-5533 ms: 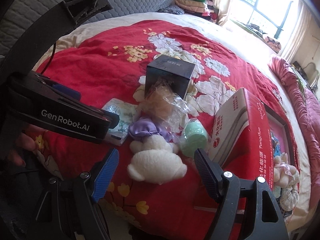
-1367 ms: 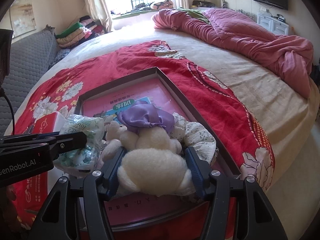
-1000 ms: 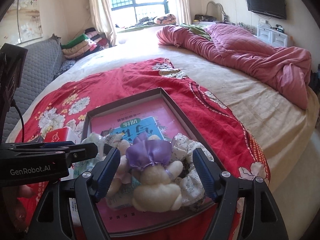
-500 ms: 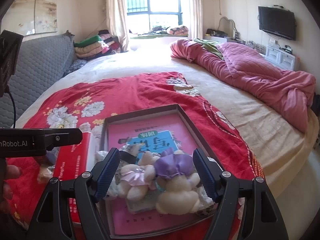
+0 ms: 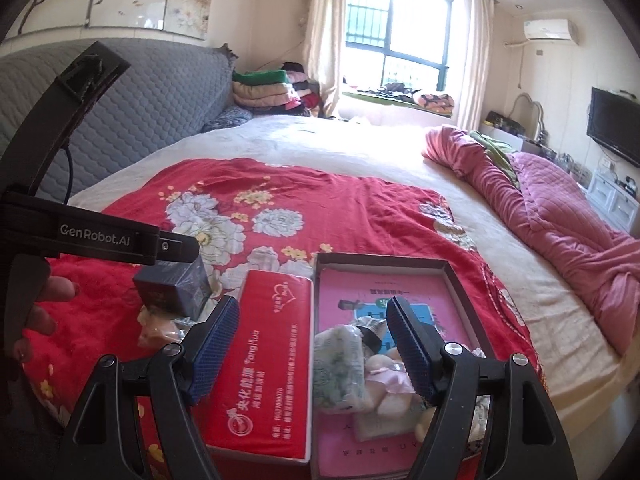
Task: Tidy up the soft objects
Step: 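Move both open tools back toward the remaining items beside the tray, then grasp the bagged bun with the left tool while the right tool grasps the green ball in plastic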
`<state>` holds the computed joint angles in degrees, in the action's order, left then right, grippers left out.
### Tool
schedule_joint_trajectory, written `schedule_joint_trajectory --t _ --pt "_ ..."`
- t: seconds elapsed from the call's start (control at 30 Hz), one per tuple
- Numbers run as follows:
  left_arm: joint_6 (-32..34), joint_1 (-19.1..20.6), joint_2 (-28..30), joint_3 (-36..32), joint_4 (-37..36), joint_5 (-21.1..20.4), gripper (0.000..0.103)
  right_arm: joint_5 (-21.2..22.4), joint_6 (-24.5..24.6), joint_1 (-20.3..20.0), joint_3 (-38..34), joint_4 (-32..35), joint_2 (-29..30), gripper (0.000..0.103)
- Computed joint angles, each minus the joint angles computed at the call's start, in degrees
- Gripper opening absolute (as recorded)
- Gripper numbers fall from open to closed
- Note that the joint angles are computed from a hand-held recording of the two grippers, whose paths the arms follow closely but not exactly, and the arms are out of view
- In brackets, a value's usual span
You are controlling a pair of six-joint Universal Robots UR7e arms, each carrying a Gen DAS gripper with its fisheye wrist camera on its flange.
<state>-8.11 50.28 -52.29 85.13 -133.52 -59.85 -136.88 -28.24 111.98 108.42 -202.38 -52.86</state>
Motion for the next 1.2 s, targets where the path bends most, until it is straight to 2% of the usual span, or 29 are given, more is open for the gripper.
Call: schedule_joint_trajectory --t 0.17,0.57,0.73,1.03,1.2 --pt "-0.17 0.99 -2.01 1.54 0.44 0.02 0.074 0.29 -2.86 0.98 -1.01 1.06 1.62 0.077" --pt "-2.47 4.33 -3.42 3.2 3.69 0.41 0.075 0.94 -8.72 2.55 -2.72 5.74 5.75 0.077" --pt "-2.99 5.72 -2.58 2.75 5.54 0.08 0.075 -0.24 -11.96 2.89 -3.41 7.83 8.15 0.077" --pt "-5.46 8.84 0.24 -0.17 10.56 -2.06 0.075 -6.38 -20.52 3.17 -7.07 9.69 14.49 0.077" --pt "-6.15 10.34 1.73 -2.21 12.02 -5.74 0.075 -11.05 -26.53 2.48 -10.98 10.4 19.1 0.077"
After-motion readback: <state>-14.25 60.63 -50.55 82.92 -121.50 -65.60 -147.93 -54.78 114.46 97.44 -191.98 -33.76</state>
